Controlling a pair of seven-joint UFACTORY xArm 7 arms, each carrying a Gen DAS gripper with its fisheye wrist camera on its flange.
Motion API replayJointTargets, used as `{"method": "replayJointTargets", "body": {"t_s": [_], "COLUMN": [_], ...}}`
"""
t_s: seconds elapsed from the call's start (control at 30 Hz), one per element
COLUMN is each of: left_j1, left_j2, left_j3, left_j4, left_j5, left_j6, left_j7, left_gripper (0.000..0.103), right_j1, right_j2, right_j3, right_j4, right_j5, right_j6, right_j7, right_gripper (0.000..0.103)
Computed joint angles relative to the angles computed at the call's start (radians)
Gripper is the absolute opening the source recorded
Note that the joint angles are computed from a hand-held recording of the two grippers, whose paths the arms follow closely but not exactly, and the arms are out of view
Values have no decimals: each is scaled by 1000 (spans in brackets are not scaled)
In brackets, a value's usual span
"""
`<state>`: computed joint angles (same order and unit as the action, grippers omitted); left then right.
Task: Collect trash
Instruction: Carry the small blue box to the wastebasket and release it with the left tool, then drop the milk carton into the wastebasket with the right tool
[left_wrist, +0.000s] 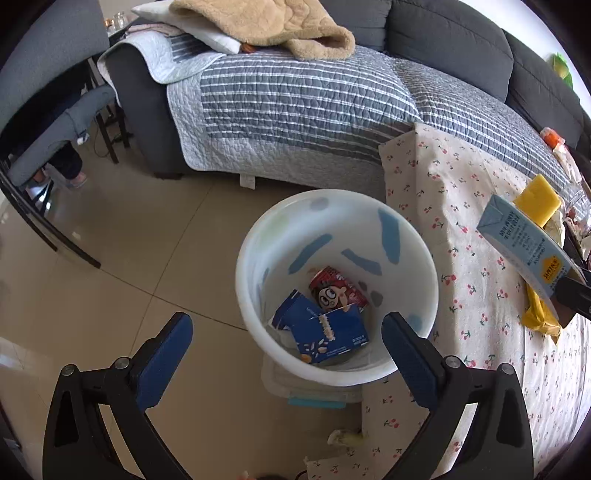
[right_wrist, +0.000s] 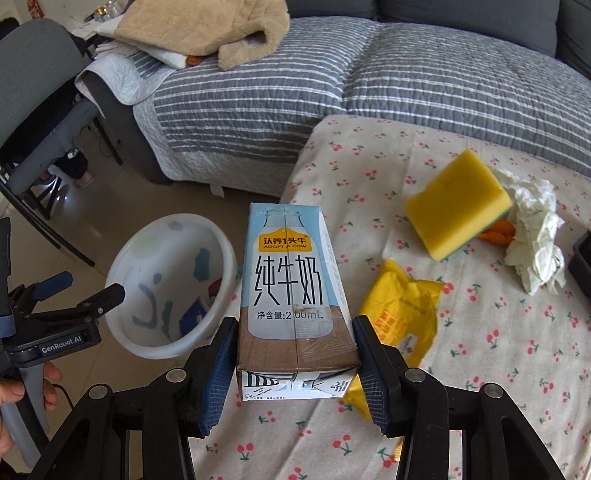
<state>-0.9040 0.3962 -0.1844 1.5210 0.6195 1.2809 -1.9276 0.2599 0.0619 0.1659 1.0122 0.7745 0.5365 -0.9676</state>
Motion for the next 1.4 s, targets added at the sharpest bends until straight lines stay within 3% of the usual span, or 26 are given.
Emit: {"method": "replayJointTargets", "body": {"t_s": [0.23, 0.53, 0.67, 0.77, 0.97, 1.13, 1.4], "left_j1": [18, 40, 49, 56, 52, 36, -31], "left_j2": [-101, -166, -185, -191, -156, -110, 71], "left_j3": [-36, -79, -91, -97, -96, -80, -19], "left_j4": [-147, -241, -265, -272, -218, -144, 140], "left_j5": [-29, -54, -61, -65, -56, -36, -5], "left_j6": [-27, -32, -31, -32, 5, 15, 76], "left_j7": [-61, -93, -117, -121, -85, -63, 82], "left_gripper": [103, 103, 103, 103, 103, 103, 103], "right_j1": [74, 128, 127, 131, 90, 69, 28], "right_j2": [28, 110, 137, 140, 114, 60, -18], "right_j3": [64, 145, 155, 150, 155, 118, 25], "right_j4": [-29, -11, 2, -6, -17, -45, -75], "right_j5": [4, 54, 32, -22, -8, 10, 40], "right_j6": [-88, -204, -206, -232, -218, -188, -149], "right_j7": [-27, -90, -46, 0, 15, 12, 11], "right_gripper": [54, 55, 78, 79, 85, 89, 98]}}
